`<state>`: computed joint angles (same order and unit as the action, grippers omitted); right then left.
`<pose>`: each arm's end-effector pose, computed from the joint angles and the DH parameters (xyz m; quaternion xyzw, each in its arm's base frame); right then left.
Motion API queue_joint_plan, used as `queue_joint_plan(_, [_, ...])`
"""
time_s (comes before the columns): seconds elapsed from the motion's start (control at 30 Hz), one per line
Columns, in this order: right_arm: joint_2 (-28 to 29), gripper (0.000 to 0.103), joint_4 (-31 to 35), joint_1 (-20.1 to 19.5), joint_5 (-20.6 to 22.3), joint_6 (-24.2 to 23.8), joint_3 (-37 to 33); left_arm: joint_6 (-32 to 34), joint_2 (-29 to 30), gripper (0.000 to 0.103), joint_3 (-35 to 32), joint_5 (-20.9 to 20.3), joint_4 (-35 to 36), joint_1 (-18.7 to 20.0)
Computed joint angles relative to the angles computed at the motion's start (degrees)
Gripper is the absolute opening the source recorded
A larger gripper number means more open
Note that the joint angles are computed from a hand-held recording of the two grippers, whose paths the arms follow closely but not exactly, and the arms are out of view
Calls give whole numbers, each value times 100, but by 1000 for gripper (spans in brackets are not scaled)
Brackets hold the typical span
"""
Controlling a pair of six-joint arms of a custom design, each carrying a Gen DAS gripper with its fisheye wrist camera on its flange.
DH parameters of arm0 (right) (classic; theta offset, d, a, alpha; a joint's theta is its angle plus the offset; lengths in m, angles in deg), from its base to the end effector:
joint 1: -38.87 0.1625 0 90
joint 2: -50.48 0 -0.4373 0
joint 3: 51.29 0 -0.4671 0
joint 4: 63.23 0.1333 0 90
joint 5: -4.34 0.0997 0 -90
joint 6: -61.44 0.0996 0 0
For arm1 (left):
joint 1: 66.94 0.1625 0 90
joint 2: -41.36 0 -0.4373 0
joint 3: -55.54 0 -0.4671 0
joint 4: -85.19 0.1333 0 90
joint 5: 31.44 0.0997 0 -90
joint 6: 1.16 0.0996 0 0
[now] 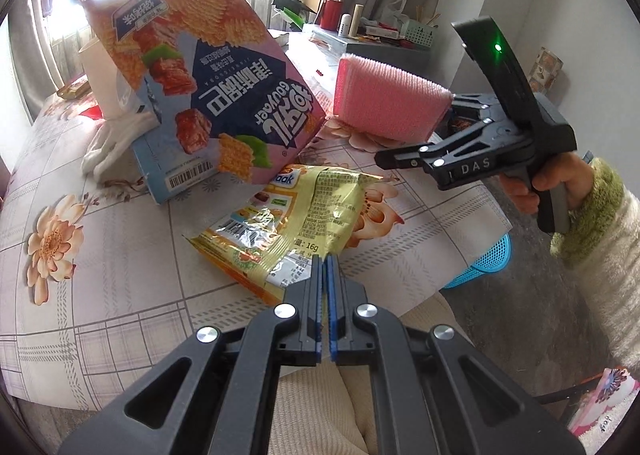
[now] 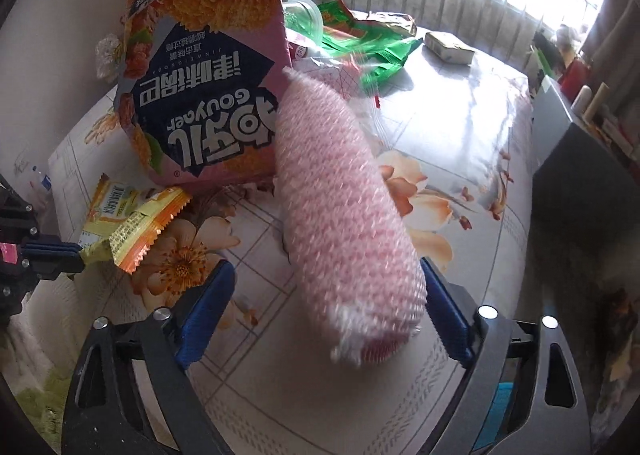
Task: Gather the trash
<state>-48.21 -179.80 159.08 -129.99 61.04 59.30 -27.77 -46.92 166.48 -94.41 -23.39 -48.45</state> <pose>0.3094 -0.4048 0.4548 0.1960 -0.8987 0.2105 0.3312 -0.4529 -0.3397 0.3241 0.3788 0.8949 -0.1537 0.1792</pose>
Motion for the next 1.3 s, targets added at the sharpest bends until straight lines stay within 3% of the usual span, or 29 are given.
queue_joint_plan(0.17, [-387, 48, -43, 94, -16, 777, 259, -41, -37, 2, 8, 32, -15, -65])
queue_joint_plan(0.23, [-577, 30, -189, 106, 83, 1084, 382, -61, -51, 2, -4, 36, -2, -87])
queue_joint_plan(0.33, [-792, 19, -398, 124, 122, 1480, 568, -72, -70, 2, -24, 60, 28, -139])
queue_joint_plan(0.9, [-1331, 9, -1534, 663, 55, 2476, 1245, 102, -228, 2, 20, 139, -182, -347])
queue_joint_plan(1.3, [-1652, 7, -2433, 947, -21, 2742, 1640, 358, -134, 2, -34, -105, -656, -489])
